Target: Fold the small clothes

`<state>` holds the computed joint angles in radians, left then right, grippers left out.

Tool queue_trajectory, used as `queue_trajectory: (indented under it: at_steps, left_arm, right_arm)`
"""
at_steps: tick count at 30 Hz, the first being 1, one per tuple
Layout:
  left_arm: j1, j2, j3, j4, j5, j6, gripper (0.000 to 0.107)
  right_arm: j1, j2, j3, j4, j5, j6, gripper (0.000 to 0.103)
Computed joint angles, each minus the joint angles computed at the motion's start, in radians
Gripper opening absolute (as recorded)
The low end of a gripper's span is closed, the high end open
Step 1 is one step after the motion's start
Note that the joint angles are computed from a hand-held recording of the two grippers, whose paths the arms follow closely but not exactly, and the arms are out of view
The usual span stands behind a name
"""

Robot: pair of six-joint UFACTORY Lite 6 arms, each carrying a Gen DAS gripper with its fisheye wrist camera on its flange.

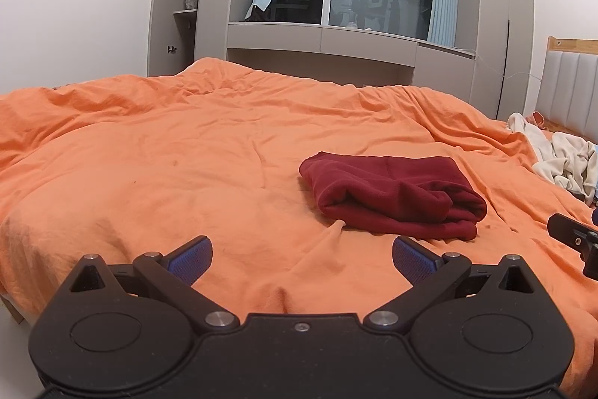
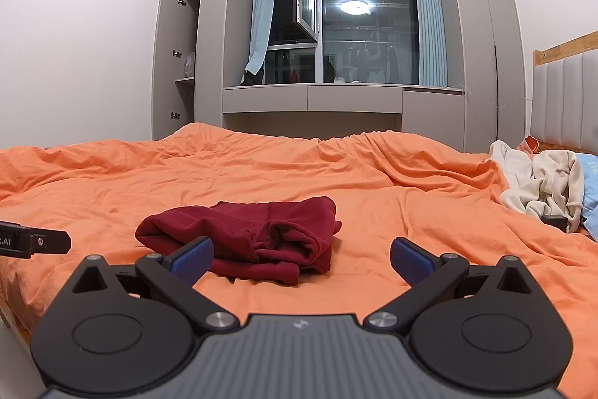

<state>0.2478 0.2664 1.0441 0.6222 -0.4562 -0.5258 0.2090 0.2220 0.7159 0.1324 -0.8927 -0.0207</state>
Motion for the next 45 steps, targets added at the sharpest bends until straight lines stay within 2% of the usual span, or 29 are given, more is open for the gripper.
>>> queue_trajectory:
  at_steps: [45]
  left_arm:
    - [0.009,0.008,0.009,0.004,0.005,0.003,0.102]
  right_arm:
    - [0.008,0.018,0.013,0.002,0.003,0.004,0.103]
